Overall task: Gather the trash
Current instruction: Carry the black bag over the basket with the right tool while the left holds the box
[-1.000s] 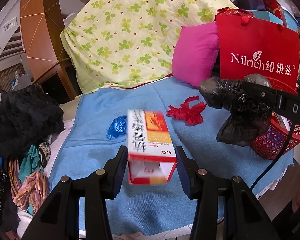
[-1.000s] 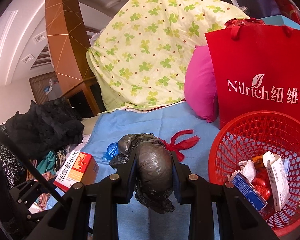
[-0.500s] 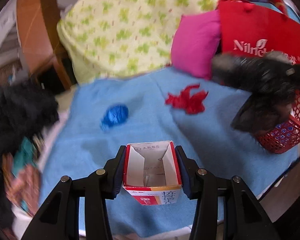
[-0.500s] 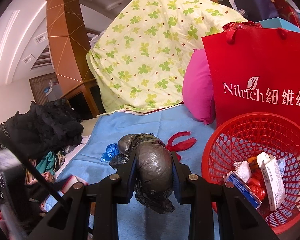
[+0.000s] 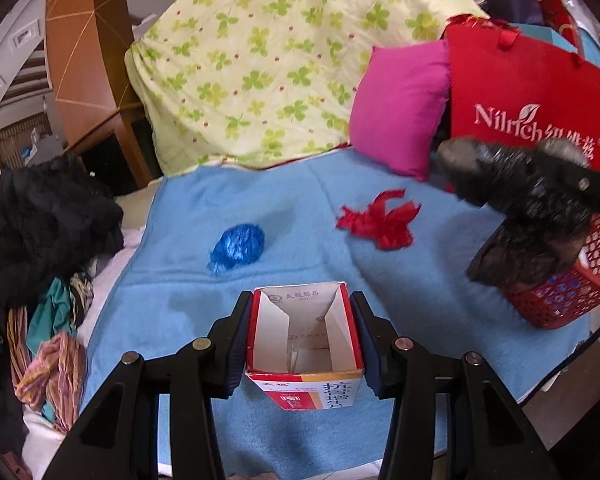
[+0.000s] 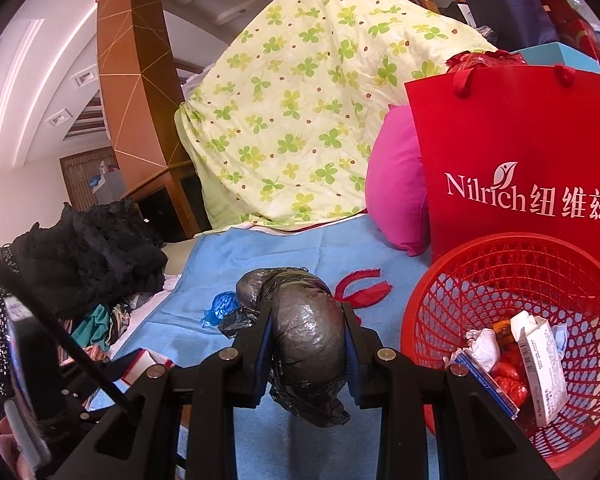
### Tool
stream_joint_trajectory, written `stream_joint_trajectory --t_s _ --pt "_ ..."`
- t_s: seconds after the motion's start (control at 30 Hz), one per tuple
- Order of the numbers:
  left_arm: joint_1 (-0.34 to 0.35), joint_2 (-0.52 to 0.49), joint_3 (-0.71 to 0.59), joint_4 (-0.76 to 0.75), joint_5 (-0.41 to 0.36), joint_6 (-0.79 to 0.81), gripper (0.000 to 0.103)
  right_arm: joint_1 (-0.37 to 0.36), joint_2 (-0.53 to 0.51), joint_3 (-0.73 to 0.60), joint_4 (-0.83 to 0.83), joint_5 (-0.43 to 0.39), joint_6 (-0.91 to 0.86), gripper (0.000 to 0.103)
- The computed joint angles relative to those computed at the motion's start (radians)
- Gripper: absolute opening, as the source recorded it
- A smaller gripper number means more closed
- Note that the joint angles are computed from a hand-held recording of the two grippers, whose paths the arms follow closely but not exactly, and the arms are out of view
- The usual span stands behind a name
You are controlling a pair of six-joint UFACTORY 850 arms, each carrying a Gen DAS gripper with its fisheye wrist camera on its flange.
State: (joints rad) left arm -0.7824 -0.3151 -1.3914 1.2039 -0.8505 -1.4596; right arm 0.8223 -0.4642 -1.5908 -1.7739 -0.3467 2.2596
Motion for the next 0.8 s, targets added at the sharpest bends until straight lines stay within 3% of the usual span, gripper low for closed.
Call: stream_joint_trajectory --t_s 0.5,0.8 --pt "-0.07 -0.04 -0.129 0.075 -0.006 0.055 0.049 -0.027 0.093 0.127 -0.254 -0.075 0.31 0.032" --pt "-0.095 -0.069 -0.194 0.087 0.044 0.088 0.049 -0.06 0.155 0.215 -0.342 -0.122 0.474 0.033"
